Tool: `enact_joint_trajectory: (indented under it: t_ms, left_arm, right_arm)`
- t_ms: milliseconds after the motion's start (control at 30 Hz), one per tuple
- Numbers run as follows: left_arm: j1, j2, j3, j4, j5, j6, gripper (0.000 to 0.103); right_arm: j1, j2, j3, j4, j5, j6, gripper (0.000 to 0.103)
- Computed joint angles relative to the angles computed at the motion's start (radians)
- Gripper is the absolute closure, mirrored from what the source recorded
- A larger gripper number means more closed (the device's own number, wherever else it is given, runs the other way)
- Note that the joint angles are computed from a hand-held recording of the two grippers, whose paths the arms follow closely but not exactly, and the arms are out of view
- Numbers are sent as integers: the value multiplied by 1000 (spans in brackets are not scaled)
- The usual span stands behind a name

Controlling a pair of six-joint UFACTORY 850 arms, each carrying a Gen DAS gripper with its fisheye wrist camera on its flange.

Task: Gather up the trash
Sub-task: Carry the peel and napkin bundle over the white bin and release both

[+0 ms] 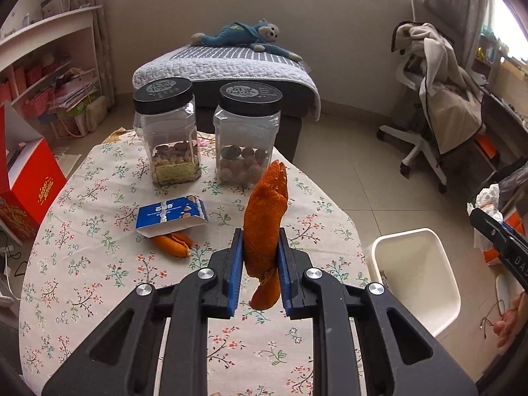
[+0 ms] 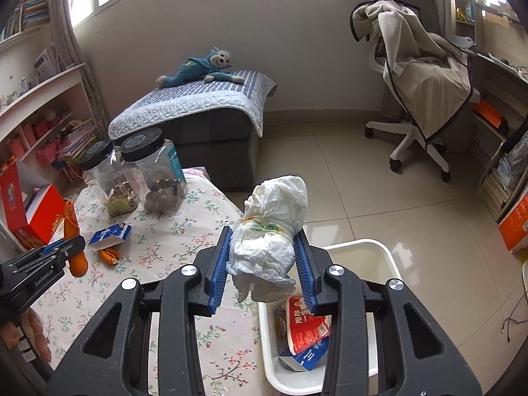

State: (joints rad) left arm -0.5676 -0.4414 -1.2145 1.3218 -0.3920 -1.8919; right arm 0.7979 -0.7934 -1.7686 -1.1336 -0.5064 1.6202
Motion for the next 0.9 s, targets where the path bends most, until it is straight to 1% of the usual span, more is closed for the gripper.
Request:
enact_joint_trajectory:
  t_ms: [100, 167, 233, 300, 333, 433, 467, 533, 600, 700, 900]
  left_arm:
    - [-20, -22, -30, -26, 3, 39, 83]
    - [-30, -36, -50, -46, 15, 62, 84]
    - [-43, -53, -74, -68, 24, 88, 83]
    - [-60, -72, -102, -94, 25, 119, 83]
    - [-67, -82, -116, -106, 29, 133, 83]
    - [-89, -113, -156, -137, 45, 160, 83]
    - [-95, -126, -173, -161, 52, 177, 83]
    - [-108, -157, -214, -232, 66, 235, 83]
    - [-120, -188, -258, -312, 76, 314, 83]
    - [-141, -232, -326, -411, 73, 422, 83]
    - [-173, -310, -449, -596, 76, 617, 83]
  right_arm:
    - [-16, 37, 63, -22, 3, 53, 67]
    - [-23, 60, 101, -43, -7, 97, 64]
    - [-30, 87, 142, -74, -17, 159, 47]
    - [-39, 112, 179, -108, -25, 217, 44]
    - [-44, 125, 197, -124, -27, 247, 39]
    - [-59, 162, 248, -171, -30, 340, 33]
    - [-63, 172, 263, -181, -33, 365, 31]
    - [-69, 192, 289, -201, -48, 413, 24]
    - [-78, 210, 313, -214, -57, 446, 22]
    - [-86, 236, 348, -242, -85, 511, 15]
    - [-96, 274, 399, -257, -151, 562, 9]
